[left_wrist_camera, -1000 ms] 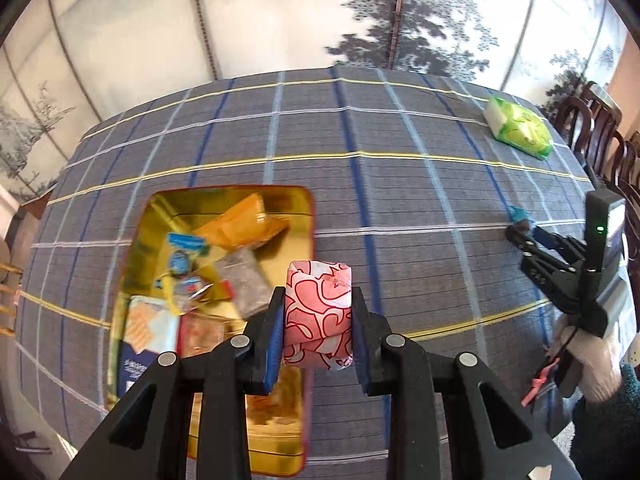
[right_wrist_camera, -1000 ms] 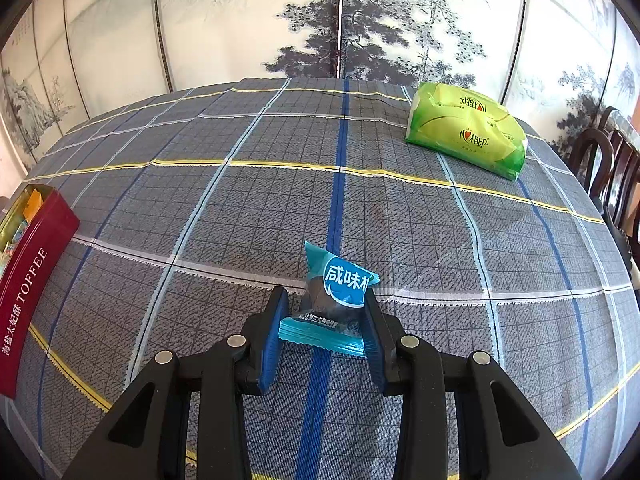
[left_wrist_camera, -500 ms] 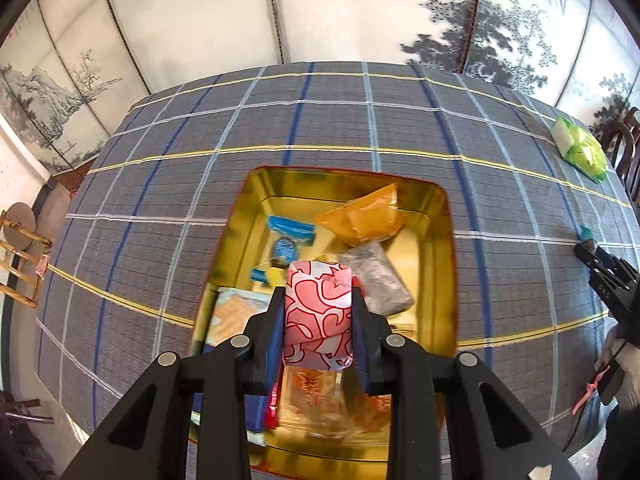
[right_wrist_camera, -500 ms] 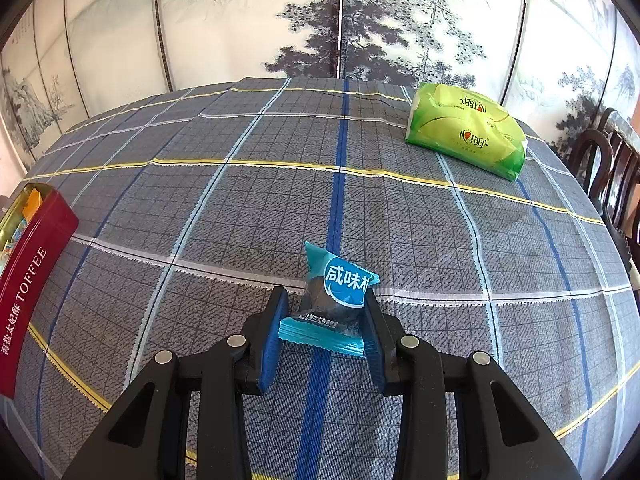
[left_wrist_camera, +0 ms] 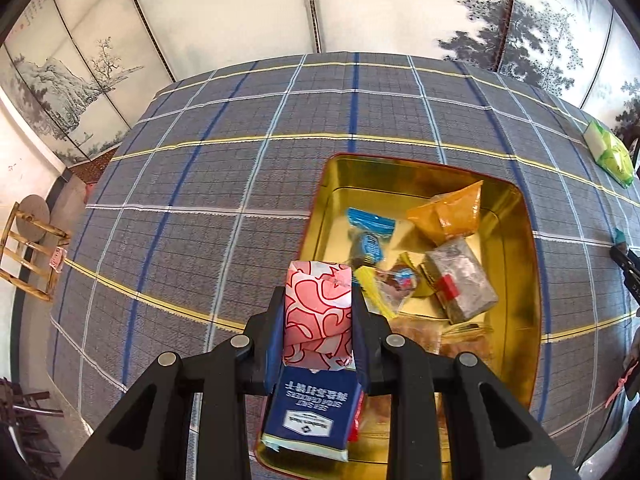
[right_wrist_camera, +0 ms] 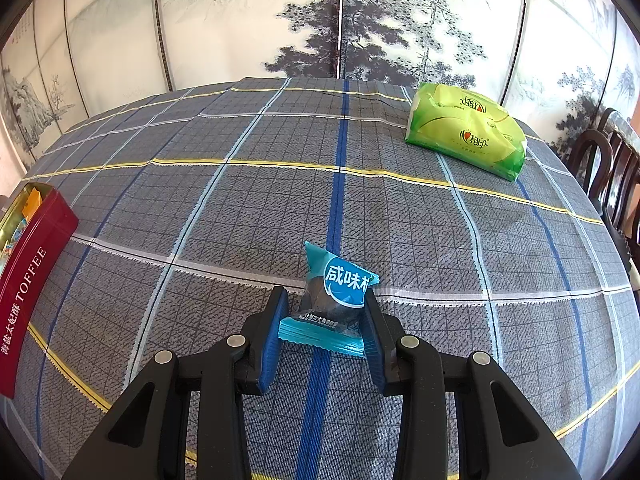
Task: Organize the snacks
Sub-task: 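Carry the pink box into the gold tin and open the left gripper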
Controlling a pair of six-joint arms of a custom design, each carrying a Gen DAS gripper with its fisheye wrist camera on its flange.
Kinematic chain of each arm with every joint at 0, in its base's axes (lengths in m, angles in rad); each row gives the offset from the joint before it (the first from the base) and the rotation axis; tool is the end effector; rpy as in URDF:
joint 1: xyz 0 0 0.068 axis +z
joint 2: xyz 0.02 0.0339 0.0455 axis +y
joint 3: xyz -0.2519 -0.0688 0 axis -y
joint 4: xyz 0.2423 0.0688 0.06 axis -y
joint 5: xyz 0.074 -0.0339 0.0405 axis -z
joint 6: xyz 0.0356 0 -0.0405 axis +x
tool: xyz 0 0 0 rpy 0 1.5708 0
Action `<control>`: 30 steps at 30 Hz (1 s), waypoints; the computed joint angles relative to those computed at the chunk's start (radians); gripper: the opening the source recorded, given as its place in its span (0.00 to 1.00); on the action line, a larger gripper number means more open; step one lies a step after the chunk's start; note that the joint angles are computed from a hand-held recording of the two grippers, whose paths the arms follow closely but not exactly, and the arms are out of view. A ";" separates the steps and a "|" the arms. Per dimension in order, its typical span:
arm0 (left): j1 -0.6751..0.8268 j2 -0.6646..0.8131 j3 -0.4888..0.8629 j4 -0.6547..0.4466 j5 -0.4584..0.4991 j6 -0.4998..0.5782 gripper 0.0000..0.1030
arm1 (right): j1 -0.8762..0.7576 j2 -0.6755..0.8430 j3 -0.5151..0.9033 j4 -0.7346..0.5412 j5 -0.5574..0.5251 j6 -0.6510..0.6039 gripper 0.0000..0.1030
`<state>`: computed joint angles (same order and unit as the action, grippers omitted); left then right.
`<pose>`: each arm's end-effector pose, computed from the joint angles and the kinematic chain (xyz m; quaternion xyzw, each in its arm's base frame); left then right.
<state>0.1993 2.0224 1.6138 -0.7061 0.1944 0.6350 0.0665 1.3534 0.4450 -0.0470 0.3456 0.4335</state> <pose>0.4171 0.0772 0.2011 0.2310 0.9419 0.0047 0.2440 0.2244 0.0029 0.1175 0.2225 0.9136 -0.0850 0.3296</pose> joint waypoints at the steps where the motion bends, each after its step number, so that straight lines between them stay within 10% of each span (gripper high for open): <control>1: 0.003 0.009 0.010 -0.006 0.006 0.004 0.25 | 0.000 0.001 0.000 0.000 0.000 0.000 0.36; 30: -0.083 0.094 0.033 0.060 -0.046 0.017 0.28 | -0.003 -0.002 0.000 -0.002 -0.002 -0.001 0.37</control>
